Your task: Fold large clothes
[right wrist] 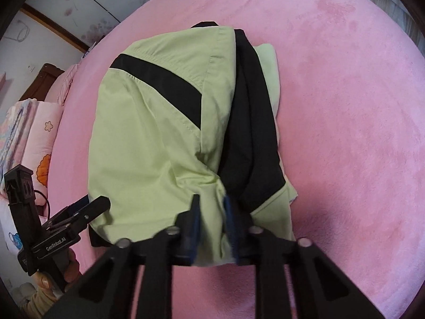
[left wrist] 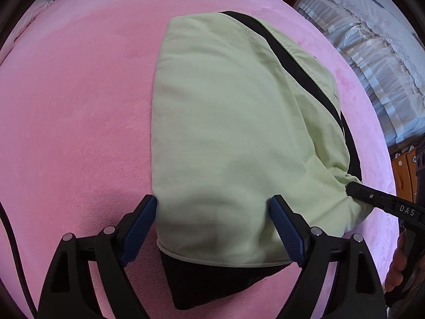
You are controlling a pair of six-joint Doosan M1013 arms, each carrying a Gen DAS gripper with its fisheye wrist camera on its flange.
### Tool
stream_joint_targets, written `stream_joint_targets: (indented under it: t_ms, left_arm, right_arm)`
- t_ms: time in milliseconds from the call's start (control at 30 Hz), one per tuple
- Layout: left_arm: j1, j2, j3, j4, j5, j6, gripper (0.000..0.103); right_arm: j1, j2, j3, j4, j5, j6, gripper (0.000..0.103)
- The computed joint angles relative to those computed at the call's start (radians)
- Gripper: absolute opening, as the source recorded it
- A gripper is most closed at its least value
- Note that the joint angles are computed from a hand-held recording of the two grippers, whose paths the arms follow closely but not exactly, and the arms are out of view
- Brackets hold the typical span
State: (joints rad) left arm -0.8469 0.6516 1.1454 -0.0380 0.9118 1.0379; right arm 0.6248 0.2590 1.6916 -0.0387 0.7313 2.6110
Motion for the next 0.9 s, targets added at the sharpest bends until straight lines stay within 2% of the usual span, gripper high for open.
stream_joint_targets:
  t_ms: [67, 133, 167, 267, 333, 367, 467, 533, 633, 700, 733, 800, 867, 900]
  left_arm:
    - [-0.002, -0.002, 0.0, 0.003, 0.002, 0.0, 0.085]
    - [-0.005, -0.006, 0.0, 0.001, -0.01, -0.001, 0.085]
    - [-0.008, -0.01, 0.006, 0.004, -0.026, -0.006, 0.085]
    - [-0.029, -0.013, 0.011, 0.057, -0.054, -0.015, 0.085]
    - [-0.05, -0.002, 0.003, 0.129, -0.031, -0.035, 0.086]
    - [-0.06, 0.002, 0.001, 0.167, -0.026, -0.047, 0.089]
    - [-0.082, 0.018, -0.004, 0.255, -0.012, -0.076, 0.097]
    - [-0.084, 0.02, -0.005, 0.26, -0.013, -0.076, 0.098]
    - [-0.081, 0.023, -0.016, 0.235, -0.002, -0.052, 0.098]
    - [-0.072, 0.016, -0.013, 0.206, 0.007, -0.03, 0.098]
    - [-0.068, 0.017, -0.019, 0.188, 0.017, -0.018, 0.098]
    - [-0.052, 0.014, -0.03, 0.131, 0.023, 0.005, 0.098]
    - [-0.037, -0.003, -0.022, 0.083, -0.017, 0.01, 0.098]
    - [-0.027, -0.01, -0.018, 0.068, -0.039, 0.017, 0.098]
  right_arm:
    - [0.017, -0.019, 0.018, -0.085, -0.038, 0.073, 0.005]
    - [0.056, -0.043, 0.025, -0.278, -0.041, 0.204, 0.005]
    - [0.077, -0.062, 0.037, -0.383, -0.035, 0.292, 0.004]
    - [0.107, -0.081, 0.064, -0.509, 0.024, 0.431, 0.002]
    - [0.103, -0.069, 0.082, -0.48, 0.058, 0.449, 0.001]
    - [0.093, -0.064, 0.1, -0.439, 0.05, 0.45, 0.0]
    - [0.088, -0.035, 0.106, -0.405, 0.117, 0.462, 0.0]
    - [0.085, -0.05, 0.122, -0.411, 0.095, 0.505, 0.0]
    - [0.102, -0.062, 0.092, -0.486, 0.148, 0.536, 0.0]
    - [0.102, -0.075, 0.084, -0.517, 0.117, 0.536, 0.001]
    - [0.099, -0.078, 0.074, -0.524, 0.103, 0.523, 0.003]
    - [0.08, -0.075, 0.05, -0.498, 0.062, 0.458, 0.016]
    - [0.058, -0.06, 0.025, -0.47, 0.027, 0.407, 0.042]
    - [0.041, -0.049, 0.008, -0.443, 0.009, 0.372, 0.046]
